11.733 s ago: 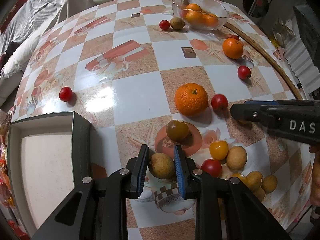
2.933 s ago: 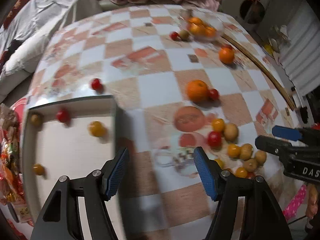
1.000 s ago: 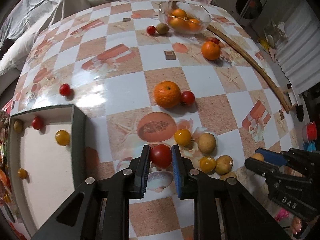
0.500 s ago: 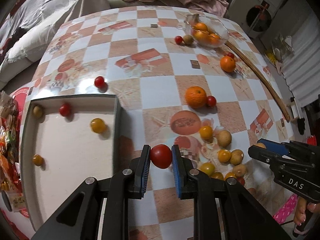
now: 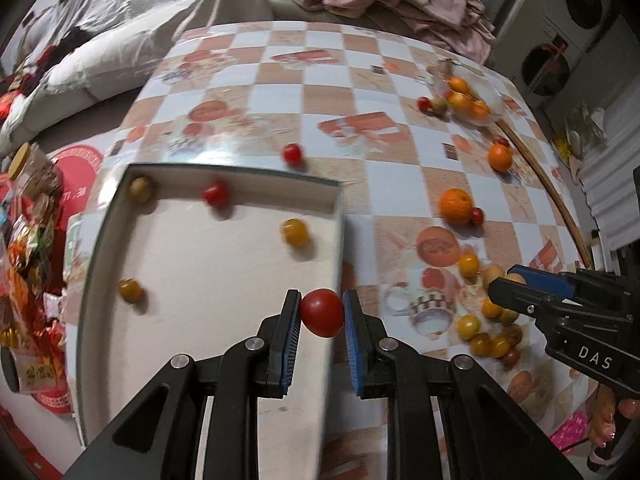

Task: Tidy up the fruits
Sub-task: 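Carry both held fruits over the white tray with both tools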

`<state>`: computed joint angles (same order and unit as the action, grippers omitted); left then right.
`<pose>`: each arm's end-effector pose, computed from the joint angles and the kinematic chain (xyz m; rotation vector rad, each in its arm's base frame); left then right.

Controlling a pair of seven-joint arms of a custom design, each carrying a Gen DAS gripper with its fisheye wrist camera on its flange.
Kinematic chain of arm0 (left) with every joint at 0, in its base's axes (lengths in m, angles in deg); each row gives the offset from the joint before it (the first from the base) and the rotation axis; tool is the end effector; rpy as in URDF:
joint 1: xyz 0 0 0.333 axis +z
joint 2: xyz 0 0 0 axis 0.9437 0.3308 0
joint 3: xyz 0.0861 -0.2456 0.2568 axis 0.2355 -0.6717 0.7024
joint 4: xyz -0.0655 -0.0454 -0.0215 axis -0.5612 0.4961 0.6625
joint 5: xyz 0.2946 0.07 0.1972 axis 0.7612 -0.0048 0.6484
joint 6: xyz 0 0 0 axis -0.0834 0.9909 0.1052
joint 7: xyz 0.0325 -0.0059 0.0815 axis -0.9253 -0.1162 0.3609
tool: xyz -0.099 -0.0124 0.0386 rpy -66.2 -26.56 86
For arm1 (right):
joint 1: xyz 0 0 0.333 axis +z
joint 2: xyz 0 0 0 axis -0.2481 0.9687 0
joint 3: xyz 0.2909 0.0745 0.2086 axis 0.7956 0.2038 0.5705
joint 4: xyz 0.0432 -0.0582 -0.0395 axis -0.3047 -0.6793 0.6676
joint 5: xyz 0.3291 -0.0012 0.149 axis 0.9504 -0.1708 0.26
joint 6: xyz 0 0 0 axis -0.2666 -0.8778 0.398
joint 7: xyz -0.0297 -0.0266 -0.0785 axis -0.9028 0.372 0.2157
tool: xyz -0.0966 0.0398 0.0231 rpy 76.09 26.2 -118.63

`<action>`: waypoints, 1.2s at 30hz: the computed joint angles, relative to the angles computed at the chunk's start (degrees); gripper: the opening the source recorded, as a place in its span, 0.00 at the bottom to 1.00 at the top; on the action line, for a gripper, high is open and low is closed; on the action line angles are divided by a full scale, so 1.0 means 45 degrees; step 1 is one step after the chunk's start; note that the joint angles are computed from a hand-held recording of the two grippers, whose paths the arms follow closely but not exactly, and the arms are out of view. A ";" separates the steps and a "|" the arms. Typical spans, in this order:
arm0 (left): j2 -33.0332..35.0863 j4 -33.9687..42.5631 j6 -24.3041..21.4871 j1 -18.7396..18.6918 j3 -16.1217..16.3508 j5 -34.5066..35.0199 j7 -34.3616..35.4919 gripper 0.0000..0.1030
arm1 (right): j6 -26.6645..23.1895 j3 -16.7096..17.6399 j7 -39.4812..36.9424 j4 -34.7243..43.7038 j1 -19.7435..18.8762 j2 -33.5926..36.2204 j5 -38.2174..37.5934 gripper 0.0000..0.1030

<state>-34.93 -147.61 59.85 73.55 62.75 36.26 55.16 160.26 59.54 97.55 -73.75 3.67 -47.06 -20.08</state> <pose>0.6183 -0.0390 0.5694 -1.5364 2.5976 -0.5527 0.5609 0.2363 0.5584 -1.5506 2.3531 -0.0784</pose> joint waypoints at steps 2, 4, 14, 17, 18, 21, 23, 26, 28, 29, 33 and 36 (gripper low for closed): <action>0.0055 0.0046 0.0025 0.0136 0.0134 0.0024 -0.0077 0.22 | -0.0123 0.0079 -0.0186 0.0641 0.0071 0.0449 -0.0017 0.30; 0.0096 0.0073 0.0052 0.0265 0.0222 0.0049 -0.0112 0.22 | -0.0257 0.0144 -0.0394 0.1228 0.0145 0.0857 -0.0022 0.30; 0.0443 0.0136 0.0456 0.1007 0.0685 0.0566 -0.0564 0.22 | -0.1176 0.0415 -0.1429 0.4591 0.0592 0.3189 0.0214 0.30; 0.0627 0.0137 0.0649 0.1154 0.0790 0.0914 -0.0768 0.22 | -0.1606 0.0453 -0.1671 0.5774 0.0750 0.4016 0.0317 0.30; 0.0672 0.0103 0.0735 0.1180 0.0823 0.1097 -0.0814 0.22 | -0.1728 0.0446 -0.1741 0.6127 0.0808 0.4264 0.0322 0.30; 0.0894 0.0180 0.0722 0.1287 0.0881 0.1386 -0.1026 0.22 | -0.2197 0.0402 -0.1920 0.7411 0.1020 0.5138 0.0273 0.30; 0.1000 0.0208 0.0762 0.1351 0.0893 0.1478 -0.1113 0.22 | -0.2511 0.0342 -0.1997 0.8253 0.1167 0.5699 0.0210 0.30; 0.1175 0.0327 0.0719 0.1410 0.0877 0.1558 -0.1186 0.22 | -0.3040 0.0243 -0.2058 0.9474 0.1332 0.6468 0.0167 0.30; 0.1234 0.0317 0.0800 0.1411 0.0875 0.1665 -0.1207 0.22 | -0.3424 0.0181 -0.2138 1.0242 0.1413 0.6925 0.0145 0.30; 0.1259 0.0327 0.0816 0.1427 0.0868 0.1665 -0.1207 0.22 | -0.3689 0.0140 -0.2170 1.0711 0.1461 0.7200 0.0123 0.30; 0.1417 0.0445 0.0827 0.1444 0.0849 0.1688 -0.1261 0.22 | -0.4372 -0.0004 -0.2284 1.1868 0.1579 0.7901 0.0113 0.30; 0.1502 0.0496 0.0822 0.1434 0.0835 0.1739 -0.1265 0.22 | -0.4867 -0.0101 -0.2360 1.2610 0.1670 0.8367 0.0086 0.30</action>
